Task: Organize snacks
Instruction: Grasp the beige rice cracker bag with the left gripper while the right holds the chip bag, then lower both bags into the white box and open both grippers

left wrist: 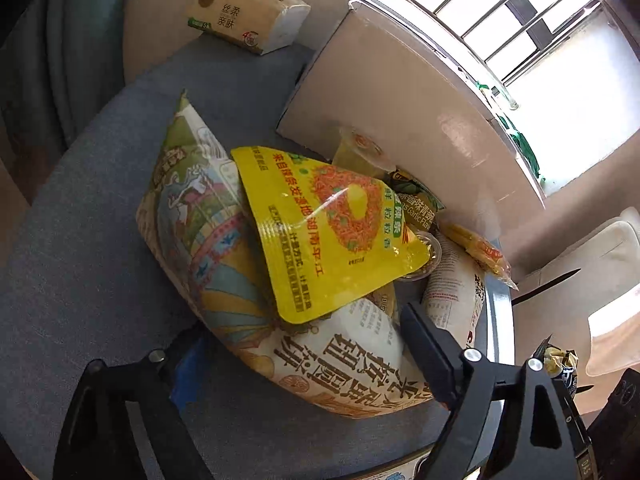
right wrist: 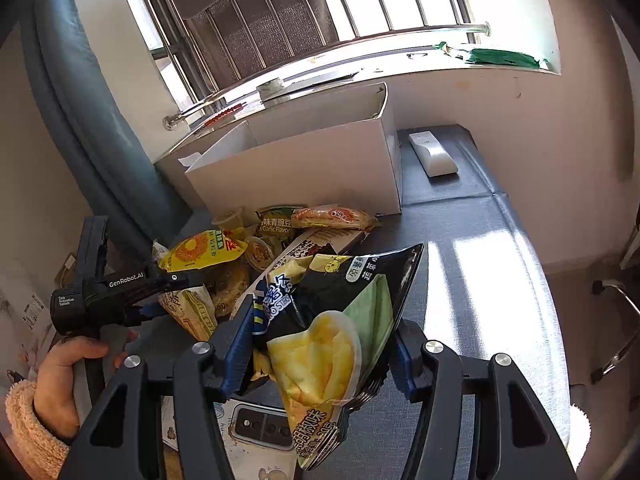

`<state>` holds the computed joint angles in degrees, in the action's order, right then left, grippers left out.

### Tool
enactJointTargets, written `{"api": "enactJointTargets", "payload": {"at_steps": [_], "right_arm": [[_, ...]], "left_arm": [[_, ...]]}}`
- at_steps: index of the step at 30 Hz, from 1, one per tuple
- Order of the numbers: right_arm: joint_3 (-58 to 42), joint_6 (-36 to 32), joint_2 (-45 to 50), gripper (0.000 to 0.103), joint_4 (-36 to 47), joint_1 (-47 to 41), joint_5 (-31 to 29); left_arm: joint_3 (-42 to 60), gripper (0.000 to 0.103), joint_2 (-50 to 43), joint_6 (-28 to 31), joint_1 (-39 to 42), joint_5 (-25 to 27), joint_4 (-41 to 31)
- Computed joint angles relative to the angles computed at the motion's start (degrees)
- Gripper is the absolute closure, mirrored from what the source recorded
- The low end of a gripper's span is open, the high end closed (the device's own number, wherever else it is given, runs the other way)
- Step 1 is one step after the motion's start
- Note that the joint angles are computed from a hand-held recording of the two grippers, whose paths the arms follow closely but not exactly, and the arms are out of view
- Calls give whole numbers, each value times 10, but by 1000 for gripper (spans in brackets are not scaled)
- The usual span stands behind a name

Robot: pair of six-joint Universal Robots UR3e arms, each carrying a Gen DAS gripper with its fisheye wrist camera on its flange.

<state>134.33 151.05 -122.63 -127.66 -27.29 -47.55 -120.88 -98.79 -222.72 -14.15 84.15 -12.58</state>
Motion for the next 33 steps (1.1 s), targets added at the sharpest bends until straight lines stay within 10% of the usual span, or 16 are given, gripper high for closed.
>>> {"api": "enactJointTargets", "payload": {"at_steps": [9,21,33], "right_arm": [[0,11,7,40,-7,29,3],[-36,69,92,40,-110,126,-5],[-440,223,458,40,-198,223,-93]], "left_arm": [[-156,68,115,88,51,-49,72],[-169,71,323,175,33,54,-34],[325,71,-24,288,72,-44,-131]]}}
